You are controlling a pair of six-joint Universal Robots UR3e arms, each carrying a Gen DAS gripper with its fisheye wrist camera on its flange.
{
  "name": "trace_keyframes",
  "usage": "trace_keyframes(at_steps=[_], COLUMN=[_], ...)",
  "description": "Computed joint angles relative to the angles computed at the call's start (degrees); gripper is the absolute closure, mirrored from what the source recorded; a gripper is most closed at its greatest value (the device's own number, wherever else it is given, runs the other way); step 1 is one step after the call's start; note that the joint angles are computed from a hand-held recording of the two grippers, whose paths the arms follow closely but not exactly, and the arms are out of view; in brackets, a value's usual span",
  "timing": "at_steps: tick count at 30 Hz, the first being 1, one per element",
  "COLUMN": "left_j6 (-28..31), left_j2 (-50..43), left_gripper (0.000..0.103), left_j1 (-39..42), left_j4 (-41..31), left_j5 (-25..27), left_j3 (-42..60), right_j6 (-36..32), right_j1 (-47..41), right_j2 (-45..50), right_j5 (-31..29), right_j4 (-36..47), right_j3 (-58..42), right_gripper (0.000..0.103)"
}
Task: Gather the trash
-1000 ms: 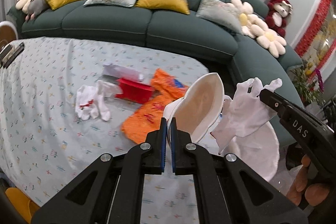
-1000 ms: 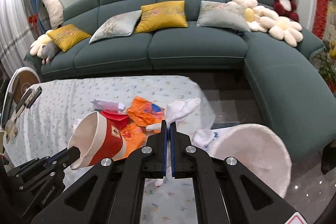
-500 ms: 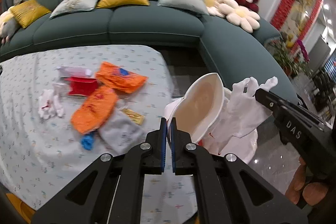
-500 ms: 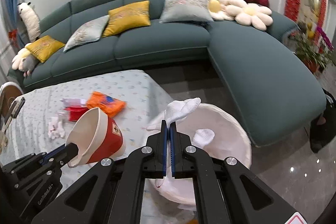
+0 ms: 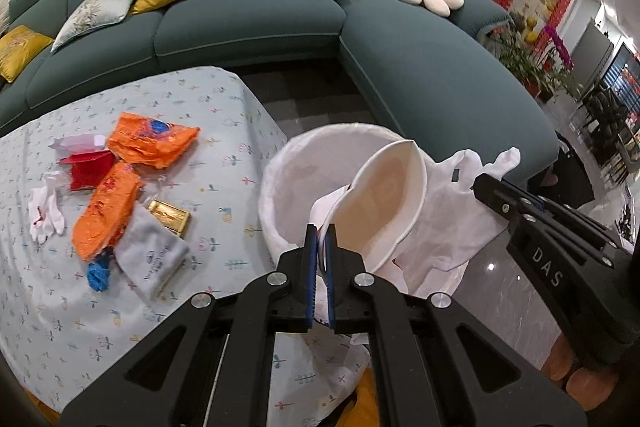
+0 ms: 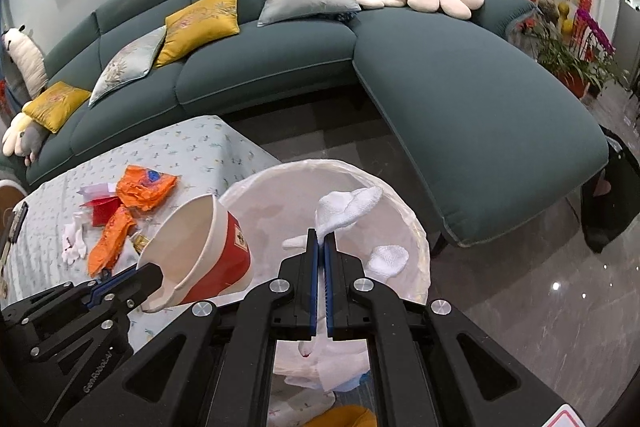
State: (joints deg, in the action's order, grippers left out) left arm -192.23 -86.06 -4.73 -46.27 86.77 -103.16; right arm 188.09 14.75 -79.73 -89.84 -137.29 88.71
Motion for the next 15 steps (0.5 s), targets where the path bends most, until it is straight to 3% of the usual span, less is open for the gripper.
trace_keyframes(at_steps=[5, 8, 10, 15], left_j6=[-0.85, -1.50, -1.75, -1.83], left_j2=[-2.48, -3.22, -2.98, -2.20], left_gripper=[0.097, 0.078, 0.067, 0.063], left_j1=[-1.36, -1.83, -2.04, -1.93], left_j4=[0.53, 0.64, 1.16, 0.85], left_j5=[0.99, 2.01, 2.66, 3.48], left_j3=[1.01, 1.42, 1.16, 0.88], right_j6=[0.04, 0.16, 0.27, 0.84], right_j1=[-1.12, -1.31, -1.54, -1.20], right_j2=[0.25, 0.56, 0.43, -0.17], right_j5=[0.90, 1.12, 1.21, 0.50], right_j4=[-0.74, -0.84, -1.14, -1.86], right_j3=[0.92, 0.82, 1.07, 1.65], right_gripper=[0.096, 0.094, 0.084, 0.073])
